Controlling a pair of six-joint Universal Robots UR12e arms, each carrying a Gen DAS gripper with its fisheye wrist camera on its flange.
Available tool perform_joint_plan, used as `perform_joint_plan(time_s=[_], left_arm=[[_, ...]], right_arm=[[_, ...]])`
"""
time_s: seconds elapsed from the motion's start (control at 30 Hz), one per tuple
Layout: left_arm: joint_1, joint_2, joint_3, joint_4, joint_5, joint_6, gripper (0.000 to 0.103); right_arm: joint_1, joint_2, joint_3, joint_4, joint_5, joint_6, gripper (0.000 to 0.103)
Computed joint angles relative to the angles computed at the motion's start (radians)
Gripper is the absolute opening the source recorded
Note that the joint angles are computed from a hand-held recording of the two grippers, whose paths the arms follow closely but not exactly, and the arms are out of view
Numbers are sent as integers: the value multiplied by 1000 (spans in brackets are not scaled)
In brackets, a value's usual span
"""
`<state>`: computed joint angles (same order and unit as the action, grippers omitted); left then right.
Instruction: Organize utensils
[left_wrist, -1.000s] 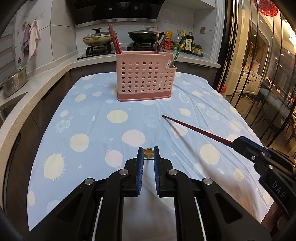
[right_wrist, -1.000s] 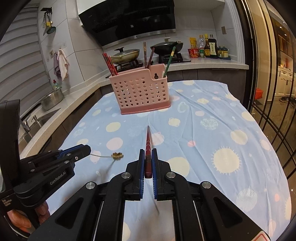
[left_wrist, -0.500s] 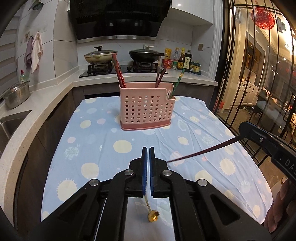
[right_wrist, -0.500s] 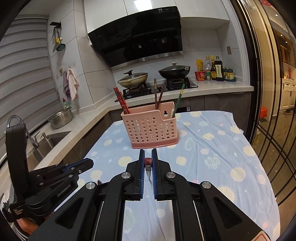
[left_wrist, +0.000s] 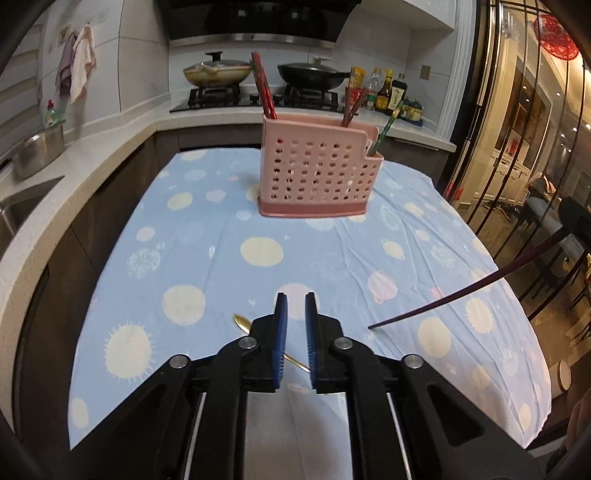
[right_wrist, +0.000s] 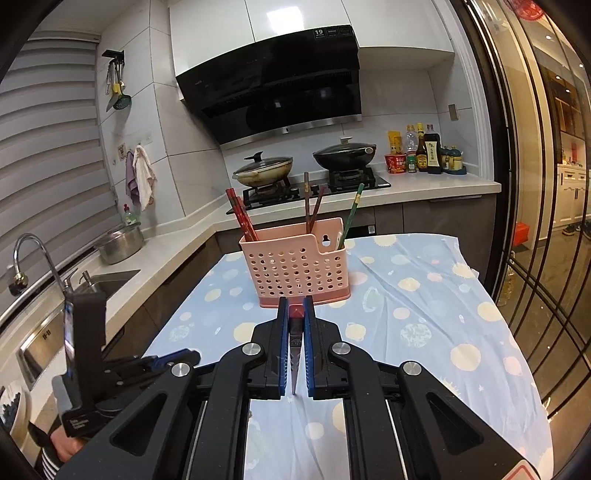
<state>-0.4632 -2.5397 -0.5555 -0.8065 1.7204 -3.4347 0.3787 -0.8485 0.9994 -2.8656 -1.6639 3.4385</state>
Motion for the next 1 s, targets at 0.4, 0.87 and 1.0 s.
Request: perform_joint_plan(time_s=[0.4, 0.87, 1.0], left_arm=[[-32, -84, 102, -164, -8, 64, 37], [-3, 48, -155, -48, -56, -3, 23], [2, 55, -168, -44, -67, -33, 28]], right_arm=[[-6, -4, 8, 2, 8, 31, 7], [-6, -8, 18, -5, 17, 46, 7], [-5, -10, 20, -4, 17, 51, 7]])
